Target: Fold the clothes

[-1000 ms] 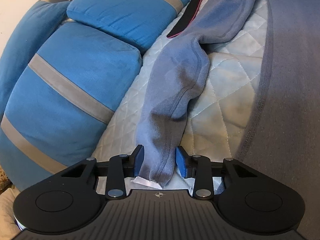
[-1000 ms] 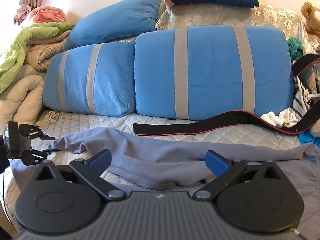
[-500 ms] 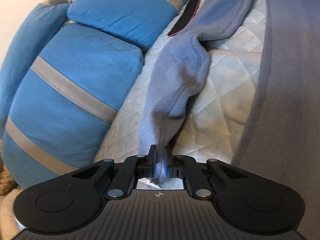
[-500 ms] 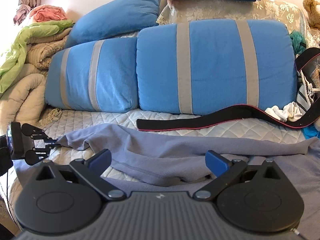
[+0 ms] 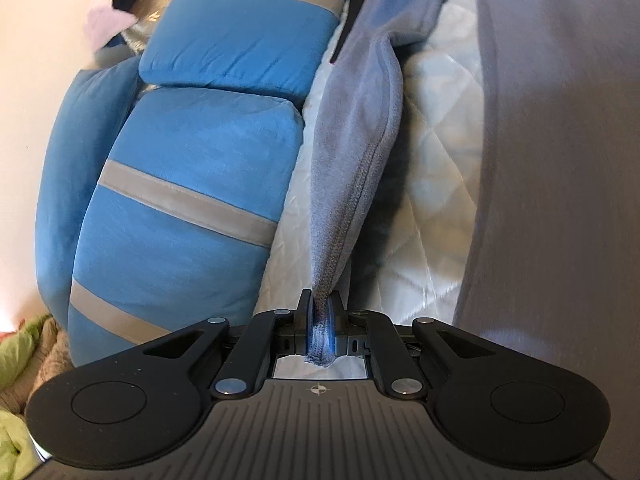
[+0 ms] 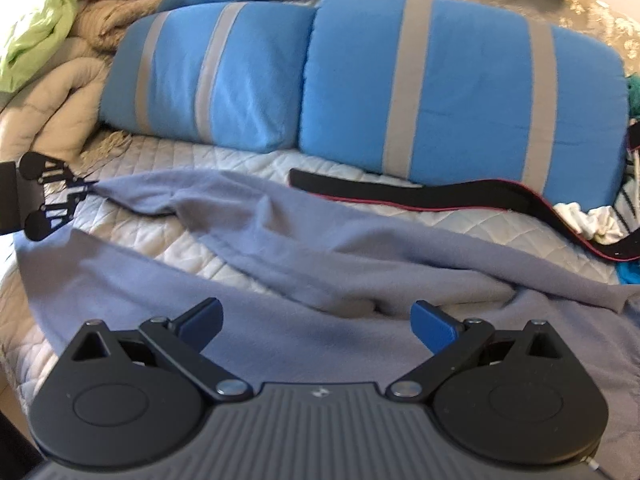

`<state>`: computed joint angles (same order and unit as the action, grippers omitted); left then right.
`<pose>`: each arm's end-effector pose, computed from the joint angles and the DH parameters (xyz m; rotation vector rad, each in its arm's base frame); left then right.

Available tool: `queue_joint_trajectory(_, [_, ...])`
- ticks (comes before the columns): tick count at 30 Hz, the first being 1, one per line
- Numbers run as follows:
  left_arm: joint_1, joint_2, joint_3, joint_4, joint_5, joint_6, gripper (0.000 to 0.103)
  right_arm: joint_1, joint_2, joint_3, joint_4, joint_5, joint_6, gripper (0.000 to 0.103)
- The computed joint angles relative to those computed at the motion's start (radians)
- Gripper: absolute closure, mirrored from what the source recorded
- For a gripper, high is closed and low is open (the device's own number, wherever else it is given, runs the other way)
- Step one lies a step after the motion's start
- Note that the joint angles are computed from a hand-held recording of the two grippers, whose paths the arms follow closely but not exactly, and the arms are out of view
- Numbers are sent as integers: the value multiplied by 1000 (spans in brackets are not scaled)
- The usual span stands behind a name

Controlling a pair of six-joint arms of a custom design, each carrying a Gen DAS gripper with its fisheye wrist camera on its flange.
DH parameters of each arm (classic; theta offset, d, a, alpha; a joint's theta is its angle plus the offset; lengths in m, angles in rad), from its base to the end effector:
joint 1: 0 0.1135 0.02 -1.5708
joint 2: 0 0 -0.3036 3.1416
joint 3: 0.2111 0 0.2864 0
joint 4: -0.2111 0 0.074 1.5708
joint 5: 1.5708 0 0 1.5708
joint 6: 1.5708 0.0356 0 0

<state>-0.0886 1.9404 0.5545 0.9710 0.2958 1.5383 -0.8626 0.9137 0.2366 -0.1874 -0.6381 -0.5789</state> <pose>0.3368 -0.0403 0.0888 1.5992 1.2423 0.6468 0.1182 -0.1055 0.1471 0.0461 2.2278 0.0109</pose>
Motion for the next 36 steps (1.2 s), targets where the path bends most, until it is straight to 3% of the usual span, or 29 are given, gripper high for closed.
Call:
queue_joint_trajectory(4, [9, 5, 11, 9, 5, 13, 96, 56, 10, -20, 47, 68, -25, 0])
queue_joint_trajectory(10, [14, -1, 18, 64, 1, -56, 96, 132, 87, -54, 185, 163, -157, 0])
queue_joint_trajectory(19, [-19, -35, 67, 119, -59, -170, 96, 161, 302, 0, 348, 98, -277, 4])
queue_joint_trajectory(26, [-54, -77, 78, 117, -84, -216, 96, 200, 422, 92, 329, 107, -327, 35])
queue_joint_trajectory(31, [-59, -83, 77, 108, -84, -207, 96, 247, 437, 140, 263, 153, -371, 46])
queue_joint_trajectory(33, [-55, -82, 75, 109, -82, -210, 96, 275, 459, 152, 261, 188, -399, 59])
queue_joint_trajectory(36, [-51, -81, 74, 109, -77, -209, 96, 309, 490, 166, 262, 233, -434, 64])
